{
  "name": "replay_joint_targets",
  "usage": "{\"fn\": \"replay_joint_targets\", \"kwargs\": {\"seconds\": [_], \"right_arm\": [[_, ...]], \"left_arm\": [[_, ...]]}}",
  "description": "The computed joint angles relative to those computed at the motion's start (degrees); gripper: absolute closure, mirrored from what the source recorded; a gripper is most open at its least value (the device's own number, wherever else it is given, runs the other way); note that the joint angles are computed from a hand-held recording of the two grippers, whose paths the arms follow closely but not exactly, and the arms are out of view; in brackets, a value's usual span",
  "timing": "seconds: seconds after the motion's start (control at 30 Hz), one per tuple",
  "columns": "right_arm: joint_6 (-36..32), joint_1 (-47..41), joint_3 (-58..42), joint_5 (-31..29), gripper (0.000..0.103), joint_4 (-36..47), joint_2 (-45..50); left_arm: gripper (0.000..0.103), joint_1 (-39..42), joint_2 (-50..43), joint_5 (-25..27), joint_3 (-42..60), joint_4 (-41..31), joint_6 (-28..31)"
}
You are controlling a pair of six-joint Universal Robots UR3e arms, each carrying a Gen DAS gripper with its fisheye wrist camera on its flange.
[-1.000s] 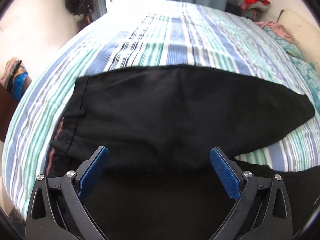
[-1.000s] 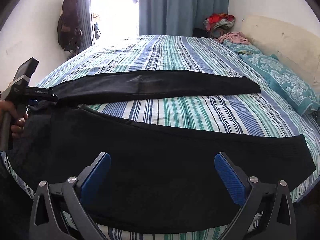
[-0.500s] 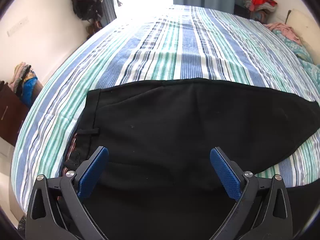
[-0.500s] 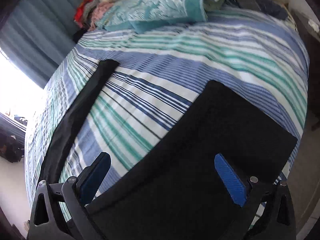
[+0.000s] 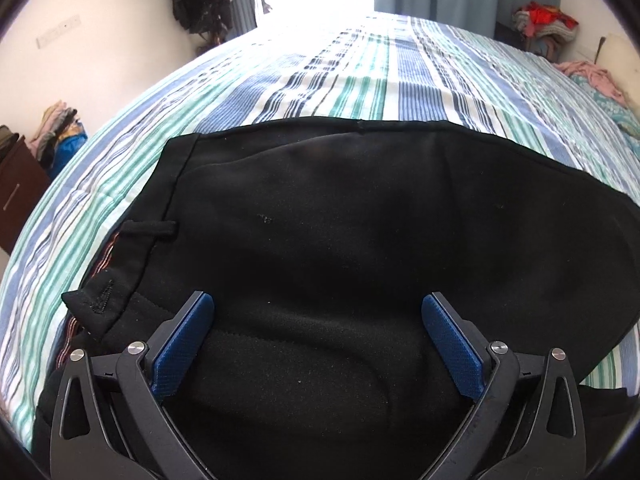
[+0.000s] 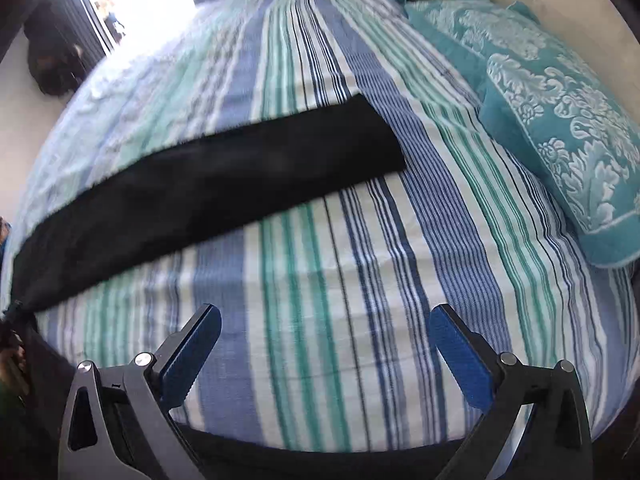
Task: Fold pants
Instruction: 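Grasp the trouser leg hems with the right tool, then lift the hems with the right tool while the left tool grasps the waistband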
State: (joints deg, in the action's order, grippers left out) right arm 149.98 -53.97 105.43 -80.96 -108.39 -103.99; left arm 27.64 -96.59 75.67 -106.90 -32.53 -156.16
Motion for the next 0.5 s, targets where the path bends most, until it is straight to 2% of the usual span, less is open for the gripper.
{"fn": "replay_joint_targets", "kwargs": {"seconds": [0.03,0.07,0.17,0.23,0.37,0.4,0.43,0.47,0.5], "right_arm": [[3.17,2.69,-2.95,-3.01,0.0,-4.73,6.0],[3.91,3.01,-8.29,-2.44,0.0,-5.69,12.0],[11.32,4.11,-26.29,1.5,0.0,-4.83,28.32],[15.08,6.05,-38.29,2.06,0.0,-3.53,38.93],[17.84,12.31,-62.29,-5.36,0.001,0.53,57.97],[18.1,13.08,-66.47,-6.33,0.004,1.89,61.31],[18.15,13.15,-68.25,-5.89,0.032,2.12,63.53],[17.99,12.61,-67.63,-3.56,0.055,1.89,63.9],[18.31,12.2,-64.61,-2.01,0.071,-0.86,62.31]], "left_arm": [[0.0,0.27,-0.18,-0.59,-0.2,0.33,0.01],[0.0,0.33,-0.44,-0.85,-0.39,0.99,-0.04],[0.001,0.51,-0.39,-1.27,-2.22,4.05,-0.23],[0.001,0.61,-0.45,-1.31,-2.79,5.14,-0.19],[0.001,0.62,-0.79,-1.39,-3.4,6.75,-0.36],[0.001,0.57,-0.83,-1.32,-3.57,7.2,-0.42],[0.001,0.55,-0.8,-1.32,-3.86,7.67,-0.47],[0.001,0.47,-0.93,-1.25,-3.82,7.87,-0.55],[0.001,0.46,-1.0,-1.25,-3.83,7.98,-0.56]]}}
